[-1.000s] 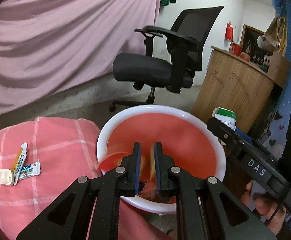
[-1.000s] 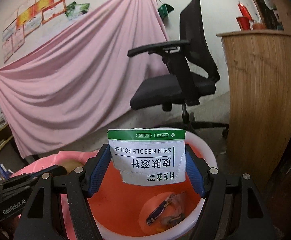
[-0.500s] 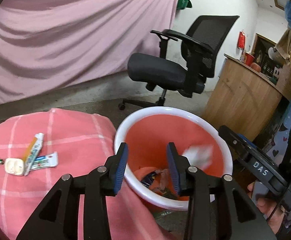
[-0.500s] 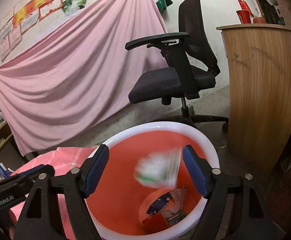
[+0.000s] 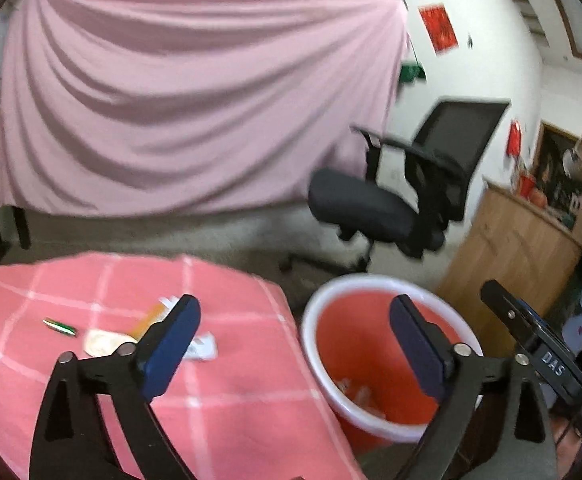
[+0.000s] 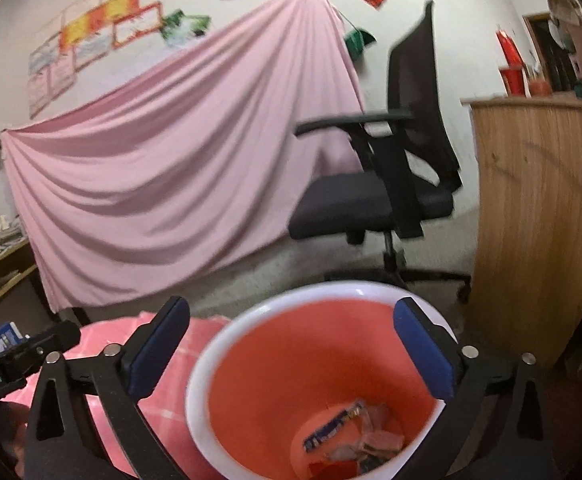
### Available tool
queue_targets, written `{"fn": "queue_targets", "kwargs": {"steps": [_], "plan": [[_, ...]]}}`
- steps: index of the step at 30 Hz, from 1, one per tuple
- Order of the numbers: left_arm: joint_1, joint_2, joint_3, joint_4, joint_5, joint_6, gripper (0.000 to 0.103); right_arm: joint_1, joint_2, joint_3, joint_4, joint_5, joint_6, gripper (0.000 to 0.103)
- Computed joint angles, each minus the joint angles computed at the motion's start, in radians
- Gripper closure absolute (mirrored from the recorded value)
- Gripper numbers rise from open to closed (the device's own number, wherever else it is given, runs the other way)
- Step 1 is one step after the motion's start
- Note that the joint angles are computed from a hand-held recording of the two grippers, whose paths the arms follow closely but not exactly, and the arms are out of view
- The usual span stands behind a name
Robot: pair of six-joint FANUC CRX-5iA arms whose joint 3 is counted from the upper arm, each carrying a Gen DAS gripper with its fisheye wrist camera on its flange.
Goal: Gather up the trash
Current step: 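Move both tools back over the table toward the battery and white case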
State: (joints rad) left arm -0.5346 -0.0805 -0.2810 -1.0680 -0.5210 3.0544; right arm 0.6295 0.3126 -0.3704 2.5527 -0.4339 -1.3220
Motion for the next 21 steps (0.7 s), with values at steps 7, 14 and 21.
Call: {"fn": "queue_targets", "kwargs": {"steps": [7, 14, 21], "plan": [[-0.159, -0.06, -0.061, -0.318, -0.234, 0.299, 0.003, 0.049, 0.014, 0.008, 0.102, -0.173, -0.015, 0.0], [-0.238, -0.135, -0.153, -0.43, -0.418, 0.4, 0.002, 0.088, 0.045, 0.039, 0.189, -0.279, -0.015, 0.0], [-0.267, -0.206, -0.234, -0.46, -0.527, 0.421, 0.002, 0.124, 0.097, 0.105, 0.243, -0.305, -0.011, 0.0]]}}
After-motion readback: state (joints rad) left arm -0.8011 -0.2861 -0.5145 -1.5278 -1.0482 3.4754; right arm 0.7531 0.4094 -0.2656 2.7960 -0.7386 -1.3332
